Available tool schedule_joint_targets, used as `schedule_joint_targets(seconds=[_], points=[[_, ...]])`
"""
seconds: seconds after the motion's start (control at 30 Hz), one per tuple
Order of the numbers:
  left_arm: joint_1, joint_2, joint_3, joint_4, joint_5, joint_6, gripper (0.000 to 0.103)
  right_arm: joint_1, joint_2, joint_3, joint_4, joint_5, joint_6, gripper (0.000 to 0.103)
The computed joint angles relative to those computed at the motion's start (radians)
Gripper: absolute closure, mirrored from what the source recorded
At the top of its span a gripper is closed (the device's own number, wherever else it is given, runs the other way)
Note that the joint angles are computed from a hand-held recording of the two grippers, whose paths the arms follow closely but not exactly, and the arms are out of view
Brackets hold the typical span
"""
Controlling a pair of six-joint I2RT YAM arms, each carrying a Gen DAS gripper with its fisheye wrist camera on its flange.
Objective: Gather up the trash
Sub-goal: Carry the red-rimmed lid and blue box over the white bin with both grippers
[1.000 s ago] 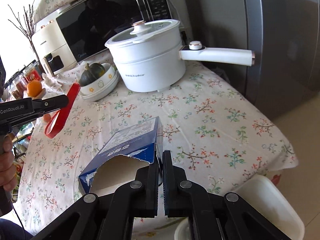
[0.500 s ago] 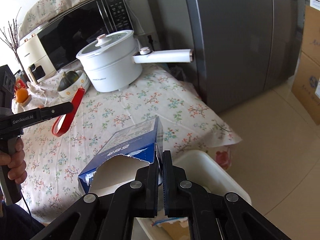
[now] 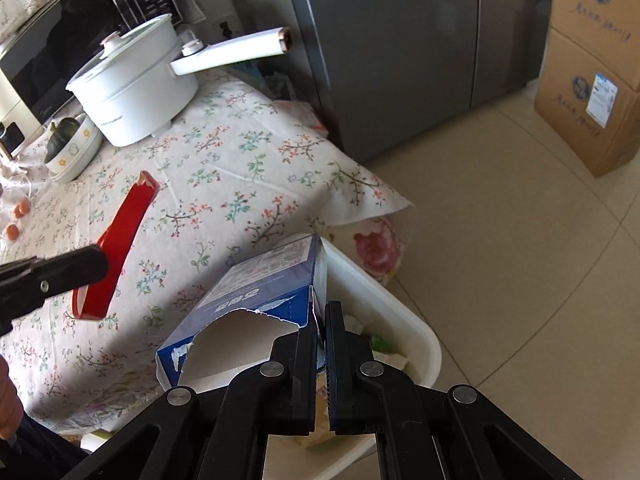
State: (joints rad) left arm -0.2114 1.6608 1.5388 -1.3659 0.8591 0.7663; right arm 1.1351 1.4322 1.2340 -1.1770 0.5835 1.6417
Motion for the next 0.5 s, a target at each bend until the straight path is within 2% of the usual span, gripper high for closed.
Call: schedule_joint_targets(seconds=[0.17, 0.3, 0.5], points=[[-0.051, -0.042, -0.093, 0.040, -0.041, -0.004, 0.101, -0.030, -0.040, -0.064, 0.042, -0.043, 0.001, 0.100], [-0.050, -0.052, -0.107, 0.015, -0.040, 0.050, 0.101, -0.066, -0.083, -0.144, 0.154, -0.095, -0.027, 0.100], [-0.048, -0.054, -0.132, 0.041, -0.064, 0.052, 0.101, -0.160, -0.046, -0.183, 0.254, -0.209, -0.114, 0.097]])
